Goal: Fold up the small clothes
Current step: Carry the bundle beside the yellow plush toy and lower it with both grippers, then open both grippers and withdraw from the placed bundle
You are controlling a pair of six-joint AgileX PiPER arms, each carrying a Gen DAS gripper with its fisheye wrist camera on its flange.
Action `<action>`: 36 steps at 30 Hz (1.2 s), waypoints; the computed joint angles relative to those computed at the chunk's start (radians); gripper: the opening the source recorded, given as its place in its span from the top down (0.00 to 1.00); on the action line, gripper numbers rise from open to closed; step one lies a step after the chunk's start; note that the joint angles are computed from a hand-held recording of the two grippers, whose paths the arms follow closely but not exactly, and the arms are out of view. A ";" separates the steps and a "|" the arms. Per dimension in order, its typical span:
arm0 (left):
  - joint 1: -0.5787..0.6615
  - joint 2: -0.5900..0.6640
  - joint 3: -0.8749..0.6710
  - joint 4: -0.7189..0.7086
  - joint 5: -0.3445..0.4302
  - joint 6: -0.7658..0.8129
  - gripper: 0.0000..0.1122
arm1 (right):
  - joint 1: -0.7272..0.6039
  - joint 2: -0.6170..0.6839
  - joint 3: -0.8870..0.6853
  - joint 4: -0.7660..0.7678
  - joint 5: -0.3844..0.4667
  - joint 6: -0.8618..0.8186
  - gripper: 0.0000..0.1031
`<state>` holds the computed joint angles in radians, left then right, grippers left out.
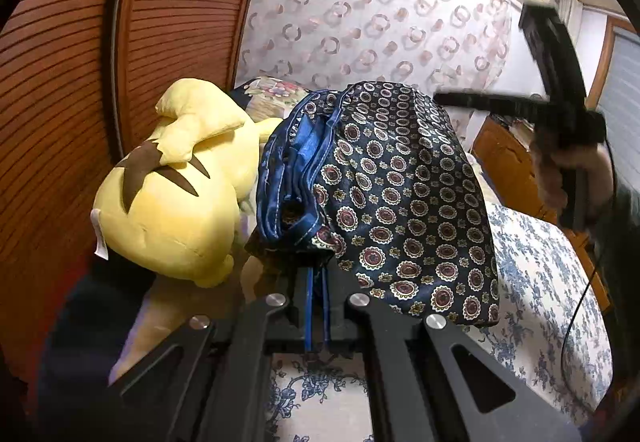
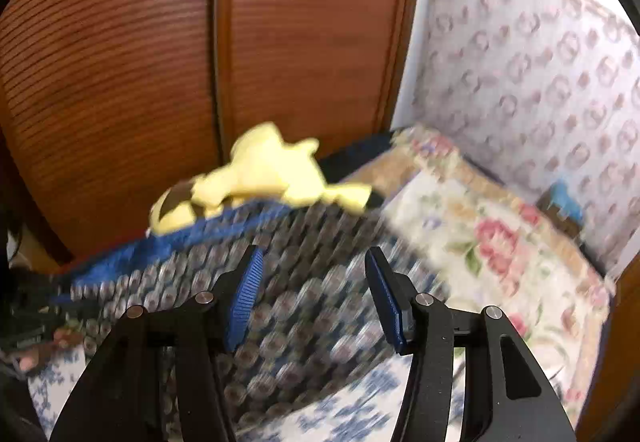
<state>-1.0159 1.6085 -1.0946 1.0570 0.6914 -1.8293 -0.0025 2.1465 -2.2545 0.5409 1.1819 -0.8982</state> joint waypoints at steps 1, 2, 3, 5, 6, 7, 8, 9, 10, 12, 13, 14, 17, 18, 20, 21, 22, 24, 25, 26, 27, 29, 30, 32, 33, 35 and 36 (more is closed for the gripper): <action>0.000 0.003 -0.005 -0.006 0.006 0.009 0.99 | -0.001 -0.015 0.055 0.006 -0.021 -0.013 0.48; -0.001 0.006 -0.011 -0.015 0.013 0.019 0.99 | -0.001 -0.024 0.094 0.010 -0.034 -0.021 0.48; -0.001 0.008 -0.017 -0.023 0.018 0.028 0.99 | 0.004 -0.020 0.118 0.003 -0.045 -0.019 0.48; -0.006 0.018 -0.036 -0.041 0.043 0.054 0.99 | 0.019 0.003 0.155 -0.031 -0.093 -0.008 0.48; -0.011 0.023 -0.048 -0.049 0.059 0.066 0.99 | 0.019 0.008 0.174 -0.040 -0.111 -0.011 0.47; -0.013 0.025 -0.054 -0.054 0.068 0.075 0.99 | 0.025 0.015 0.189 -0.054 -0.133 -0.005 0.47; -0.018 0.028 -0.065 -0.061 0.085 0.088 0.99 | 0.025 0.014 0.213 -0.053 -0.155 -0.003 0.47; -0.024 0.031 -0.075 -0.067 0.101 0.101 0.98 | 0.020 0.004 0.229 -0.042 -0.164 -0.006 0.47; -0.033 0.035 -0.091 -0.079 0.126 0.125 0.98 | 0.013 -0.016 0.263 -0.020 -0.180 -0.017 0.47; -0.044 0.037 -0.105 -0.088 0.152 0.148 0.96 | 0.001 -0.055 0.316 -0.001 -0.197 -0.024 0.47; -0.055 0.037 -0.114 -0.092 0.173 0.157 0.95 | -0.008 -0.089 0.362 0.011 -0.213 -0.035 0.47; -0.060 0.036 -0.116 -0.089 0.182 0.158 0.95 | -0.016 -0.118 0.401 0.022 -0.229 -0.047 0.47; -0.097 0.028 -0.124 -0.071 0.221 0.152 0.93 | -0.056 -0.248 0.569 0.088 -0.274 -0.116 0.47; -0.110 0.027 -0.130 -0.067 0.233 0.152 0.92 | -0.067 -0.282 0.614 0.107 -0.283 -0.136 0.47; -0.149 0.026 -0.145 -0.053 0.269 0.152 0.91 | -0.100 -0.364 0.710 0.138 -0.298 -0.170 0.47; -0.158 0.028 -0.151 -0.048 0.279 0.151 0.88 | -0.127 -0.416 0.768 0.162 -0.303 -0.192 0.47; -0.174 0.028 -0.156 -0.041 0.290 0.147 0.84 | -0.144 -0.441 0.788 0.173 -0.299 -0.198 0.47; -0.208 0.030 -0.169 -0.026 0.298 0.141 0.76 | -0.192 -0.532 0.888 0.211 -0.310 -0.241 0.47; -0.224 0.035 -0.179 -0.022 0.303 0.144 0.70 | -0.218 -0.568 0.925 0.230 -0.307 -0.263 0.47; -0.235 0.039 -0.190 -0.022 0.308 0.150 0.66 | -0.255 -0.614 0.971 0.256 -0.297 -0.292 0.45; -0.246 0.045 -0.200 -0.020 0.310 0.155 0.65 | -0.281 -0.635 0.990 0.271 -0.288 -0.306 0.43; -0.273 0.060 -0.228 -0.018 0.311 0.164 0.59 | -0.350 -0.697 1.045 0.301 -0.262 -0.344 0.39; -0.286 0.068 -0.241 -0.012 0.316 0.162 0.52 | -0.389 -0.725 1.070 0.319 -0.243 -0.368 0.38; -0.315 0.089 -0.273 -0.001 0.331 0.168 0.50 | -0.468 -0.770 1.107 0.358 -0.187 -0.421 0.36; -0.326 0.104 -0.298 -0.002 0.343 0.179 0.49 | -0.507 -0.781 1.118 0.374 -0.168 -0.447 0.36; -0.344 0.134 -0.348 -0.004 0.359 0.204 0.49 | -0.592 -0.820 1.146 0.400 -0.118 -0.488 0.35; -0.350 0.145 -0.368 -0.006 0.359 0.216 0.49 | -0.638 -0.833 1.156 0.415 -0.090 -0.511 0.35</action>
<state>-1.3661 1.7538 -1.4630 1.0505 1.0507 -1.6129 -0.6409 1.3132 -1.0981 0.9558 1.0920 -1.4092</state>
